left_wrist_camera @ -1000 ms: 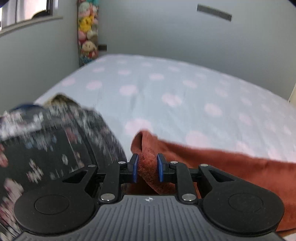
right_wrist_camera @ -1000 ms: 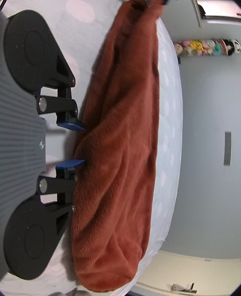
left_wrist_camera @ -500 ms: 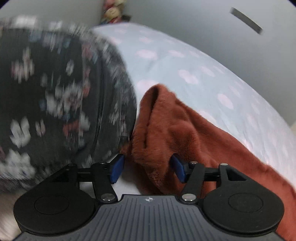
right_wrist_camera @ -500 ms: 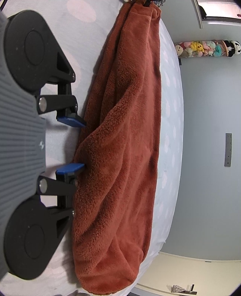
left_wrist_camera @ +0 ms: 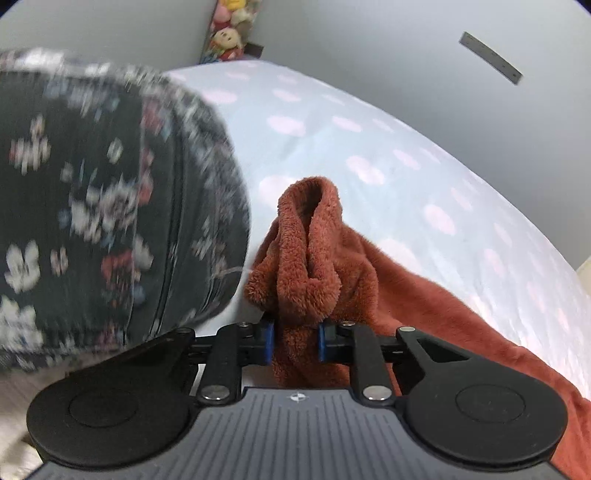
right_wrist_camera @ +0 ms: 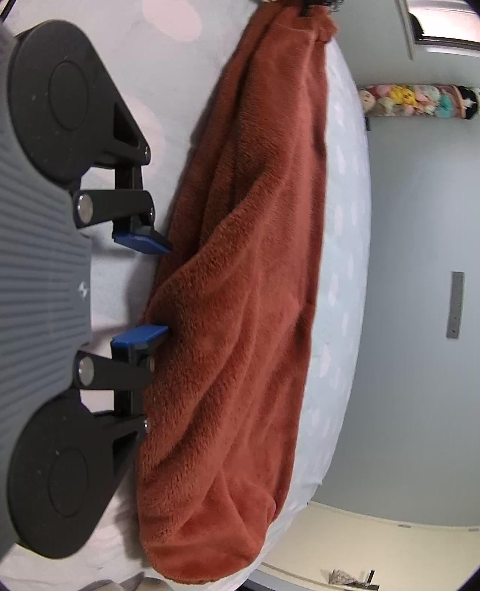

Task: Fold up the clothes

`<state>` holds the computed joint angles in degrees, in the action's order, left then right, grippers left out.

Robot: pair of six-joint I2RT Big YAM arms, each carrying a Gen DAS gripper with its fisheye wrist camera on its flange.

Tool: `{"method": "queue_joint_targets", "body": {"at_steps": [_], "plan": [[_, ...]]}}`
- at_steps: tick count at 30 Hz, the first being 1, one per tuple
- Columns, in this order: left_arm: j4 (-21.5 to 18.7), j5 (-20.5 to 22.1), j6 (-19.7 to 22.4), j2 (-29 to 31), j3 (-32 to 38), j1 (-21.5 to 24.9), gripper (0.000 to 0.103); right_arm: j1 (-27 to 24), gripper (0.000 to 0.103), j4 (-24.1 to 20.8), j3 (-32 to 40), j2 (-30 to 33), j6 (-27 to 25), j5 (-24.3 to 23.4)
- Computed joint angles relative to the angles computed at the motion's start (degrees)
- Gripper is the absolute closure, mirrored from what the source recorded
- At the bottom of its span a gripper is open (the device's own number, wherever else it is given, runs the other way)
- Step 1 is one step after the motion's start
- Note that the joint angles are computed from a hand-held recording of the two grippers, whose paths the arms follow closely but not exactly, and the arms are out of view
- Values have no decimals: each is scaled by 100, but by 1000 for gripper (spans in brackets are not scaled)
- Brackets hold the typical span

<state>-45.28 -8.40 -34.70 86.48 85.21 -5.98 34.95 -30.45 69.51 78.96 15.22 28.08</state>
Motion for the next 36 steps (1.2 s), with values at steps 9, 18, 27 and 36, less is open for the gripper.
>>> {"method": "queue_joint_targets", "body": {"at_steps": [9,18,27,36], "plan": [[-446,-145,127,99,444,-84,86,-73,54,-546,974,832,397,924],[-630,-249,306,117,647,-150,88,-23,82,-1083,868,602,-134,1015],[-954,-450,453,66,800,-197,90,4,93,-1870,707,-103,347,115],[-1203,-434,259,-146,561,-151,90,-106,91,-2222,880,-107,510,-393]]}}
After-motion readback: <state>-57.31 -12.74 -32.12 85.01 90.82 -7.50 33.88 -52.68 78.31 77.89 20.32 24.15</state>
